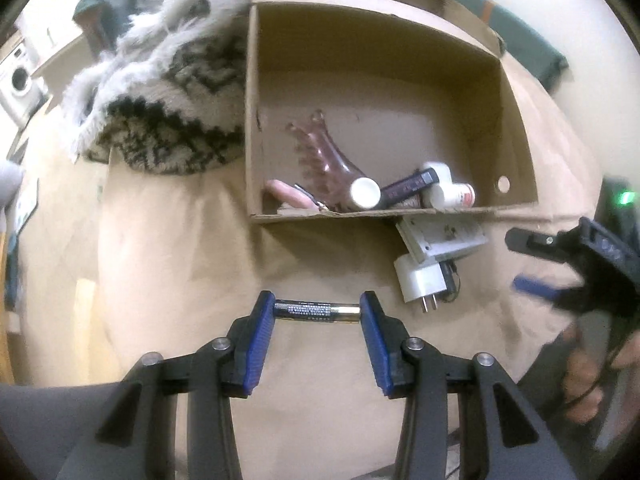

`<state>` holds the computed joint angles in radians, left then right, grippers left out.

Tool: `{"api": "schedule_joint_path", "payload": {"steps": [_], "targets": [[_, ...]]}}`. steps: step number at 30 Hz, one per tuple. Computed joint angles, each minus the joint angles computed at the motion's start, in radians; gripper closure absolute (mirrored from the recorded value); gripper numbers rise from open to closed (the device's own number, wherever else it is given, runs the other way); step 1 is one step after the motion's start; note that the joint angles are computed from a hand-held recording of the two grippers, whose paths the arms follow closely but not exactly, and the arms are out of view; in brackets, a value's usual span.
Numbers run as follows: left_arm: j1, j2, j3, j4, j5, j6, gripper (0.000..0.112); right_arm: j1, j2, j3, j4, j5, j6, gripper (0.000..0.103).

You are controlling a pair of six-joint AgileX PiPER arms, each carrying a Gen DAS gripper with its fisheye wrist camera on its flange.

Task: Organize rigid objects
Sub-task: 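Grasp the white power strip with the right tool while the left tool holds the battery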

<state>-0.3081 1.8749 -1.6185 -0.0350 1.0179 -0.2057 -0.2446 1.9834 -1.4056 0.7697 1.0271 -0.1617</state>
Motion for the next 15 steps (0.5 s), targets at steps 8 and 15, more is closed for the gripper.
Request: {"api": "schedule_joint_path", "payload": {"steps": [8, 15], "targets": [[-0.017, 0.009, -0.003, -0.015, -0.01, -0.029, 0.072, -0.014, 0.028, 0.289, 0.555, -0.181, -0.241, 0.052], [0.021, 0.02, -0.003, -0.061, -0.007, -0.025, 0.072, 0.016, 0.039, 0.425, 0.921, -0.259, -0.461, 0.058]]}}
